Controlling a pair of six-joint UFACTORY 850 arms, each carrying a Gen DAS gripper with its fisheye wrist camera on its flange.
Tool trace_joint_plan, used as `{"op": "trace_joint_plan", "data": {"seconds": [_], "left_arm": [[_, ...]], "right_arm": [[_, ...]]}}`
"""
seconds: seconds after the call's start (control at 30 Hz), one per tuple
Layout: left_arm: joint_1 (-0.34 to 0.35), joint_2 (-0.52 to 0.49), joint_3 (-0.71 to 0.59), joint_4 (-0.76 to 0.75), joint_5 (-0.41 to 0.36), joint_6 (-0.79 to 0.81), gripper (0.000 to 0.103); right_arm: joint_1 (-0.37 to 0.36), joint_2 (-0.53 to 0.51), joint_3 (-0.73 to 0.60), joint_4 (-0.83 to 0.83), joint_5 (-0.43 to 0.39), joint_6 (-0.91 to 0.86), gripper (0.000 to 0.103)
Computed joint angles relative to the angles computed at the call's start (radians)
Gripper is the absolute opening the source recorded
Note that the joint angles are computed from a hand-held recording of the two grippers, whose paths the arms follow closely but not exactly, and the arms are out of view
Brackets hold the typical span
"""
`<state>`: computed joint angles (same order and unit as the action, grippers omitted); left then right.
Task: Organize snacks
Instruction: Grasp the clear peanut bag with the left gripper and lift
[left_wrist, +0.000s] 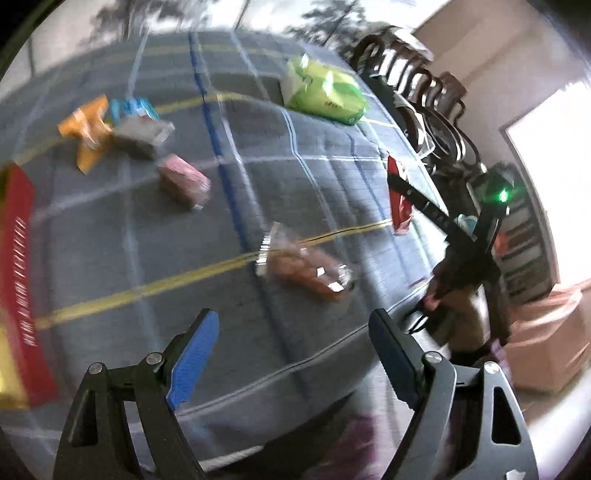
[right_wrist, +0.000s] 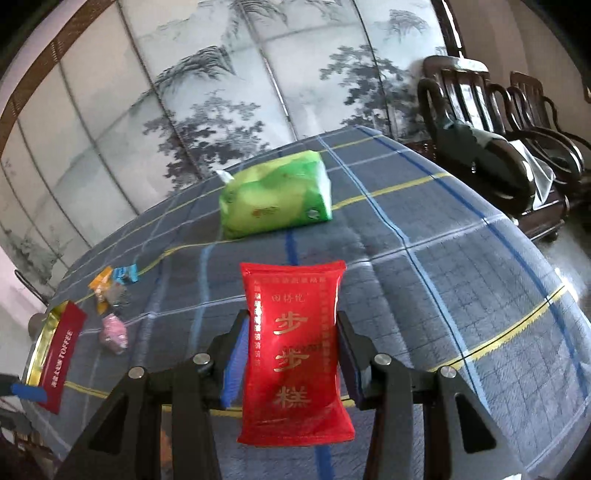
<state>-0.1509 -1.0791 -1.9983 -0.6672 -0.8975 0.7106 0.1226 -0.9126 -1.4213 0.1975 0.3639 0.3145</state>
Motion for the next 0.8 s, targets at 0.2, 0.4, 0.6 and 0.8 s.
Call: {"op": "trace_joint_plan", "data": {"seconds": [0.2,0.4,0.6,0.8], "left_arm": [[-0.048,-0.227,-0.351,0.085,-0.241,-0.374,0.066],[-0.093,-0.294,-0.456,0.160,-0.259,-0.548,0.061],[-0.127,-0.324,-0.505,0.243,-0.214,-0.721,0.061],[-0.145,-0.366,-0.570,0.315,-0.215,-0.819,0.064]], "right_arm": [[-0.022,-0.041,-0.034,-0.087,0.012,0.124,0.045],[-0.020,-0.047,-0.039,-0.165,0.040,0.160,0.045],[-0.030,-0.033,0.001,-0.281,0.124,0.269,0.045],[-0.042,-0.025,0.026,-0.343,0.184,0.339,0.045]]}}
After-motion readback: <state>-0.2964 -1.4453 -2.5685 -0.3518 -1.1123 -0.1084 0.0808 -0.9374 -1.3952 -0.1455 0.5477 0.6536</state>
